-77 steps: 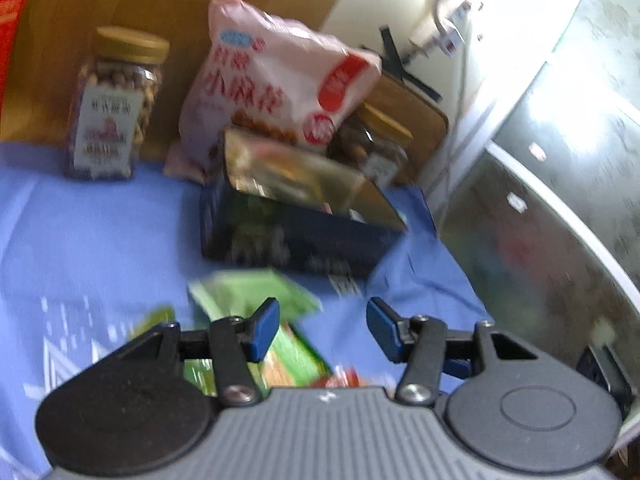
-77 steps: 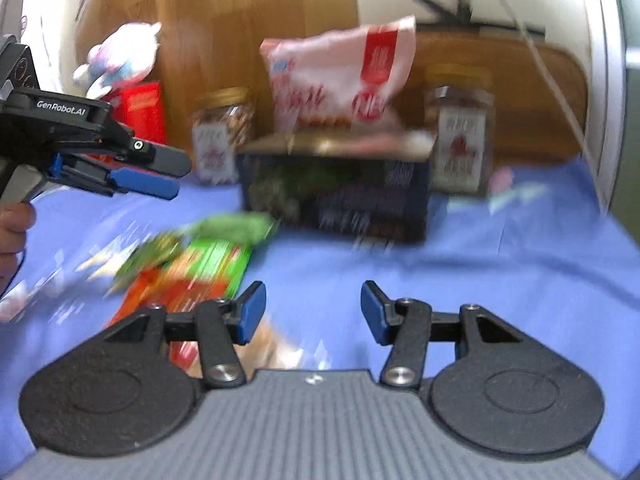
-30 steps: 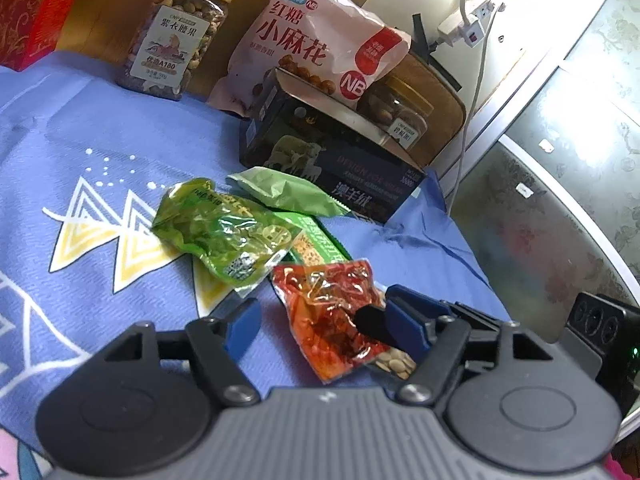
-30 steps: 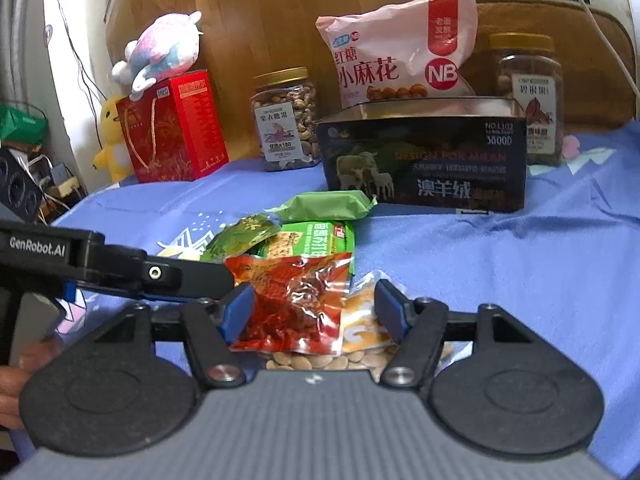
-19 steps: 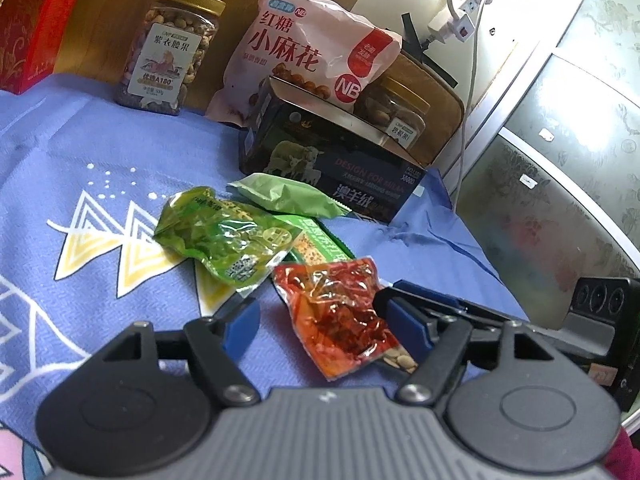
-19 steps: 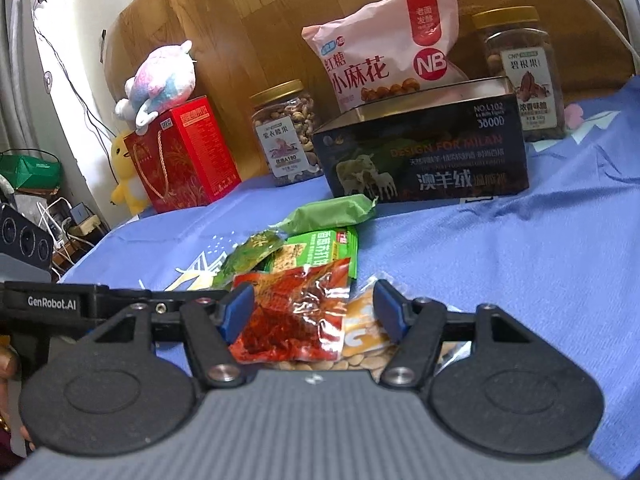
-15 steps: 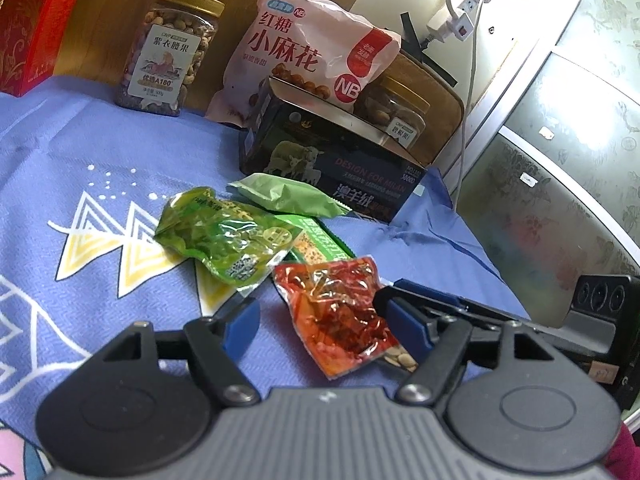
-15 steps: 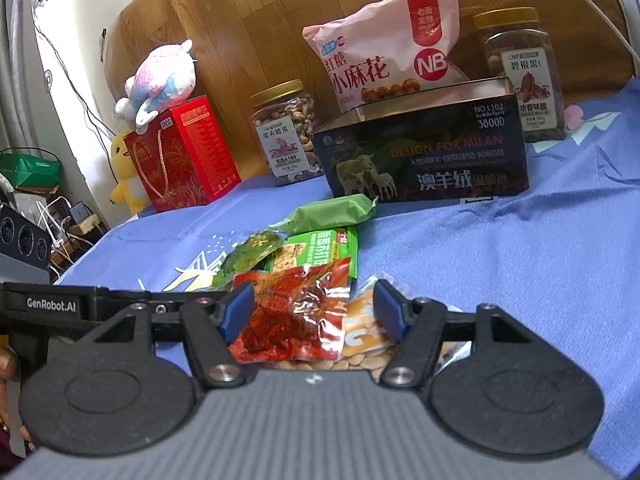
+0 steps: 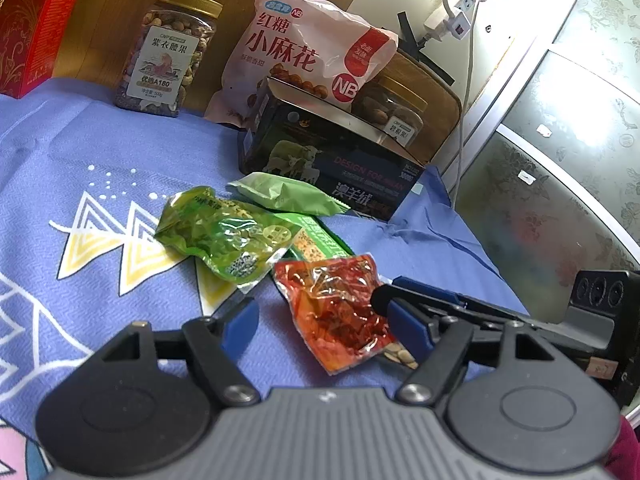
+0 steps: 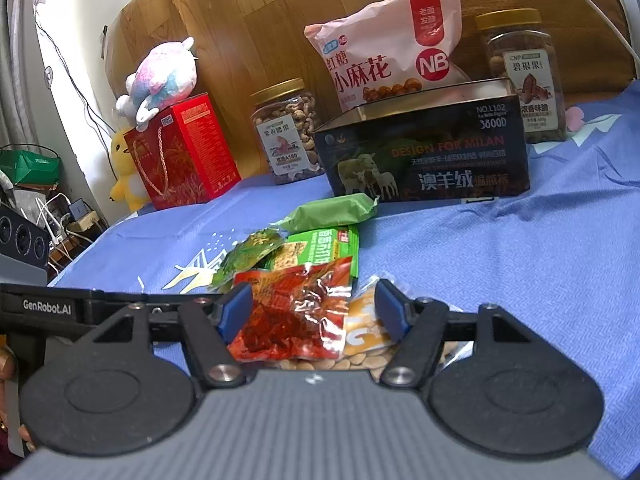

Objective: Organize snacks

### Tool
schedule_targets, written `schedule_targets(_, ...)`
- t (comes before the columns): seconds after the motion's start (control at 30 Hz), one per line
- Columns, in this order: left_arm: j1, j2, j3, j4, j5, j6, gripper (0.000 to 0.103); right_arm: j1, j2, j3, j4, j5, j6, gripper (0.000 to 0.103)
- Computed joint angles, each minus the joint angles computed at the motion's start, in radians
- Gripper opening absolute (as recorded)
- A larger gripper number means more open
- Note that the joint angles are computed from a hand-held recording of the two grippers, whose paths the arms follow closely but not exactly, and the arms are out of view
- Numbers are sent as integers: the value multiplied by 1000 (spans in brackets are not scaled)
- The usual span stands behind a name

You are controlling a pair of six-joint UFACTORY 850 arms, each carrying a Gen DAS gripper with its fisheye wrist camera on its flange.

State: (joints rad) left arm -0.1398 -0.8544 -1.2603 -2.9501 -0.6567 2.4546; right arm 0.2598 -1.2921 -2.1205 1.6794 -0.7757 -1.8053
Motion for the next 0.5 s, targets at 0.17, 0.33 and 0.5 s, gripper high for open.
schedule_targets(0.17, 5, 0, 4, 29, -11, -21, 77, 0, 4, 6, 4, 2, -5, 73)
schedule_targets(0.33, 8, 5, 16, 24, -24, -23, 78, 4, 14, 23, 26, 25, -26, 90)
schedule_targets(0.5, 6, 10, 26, 6, -28, -2, 76, 0, 7, 10, 21, 33, 10, 95)
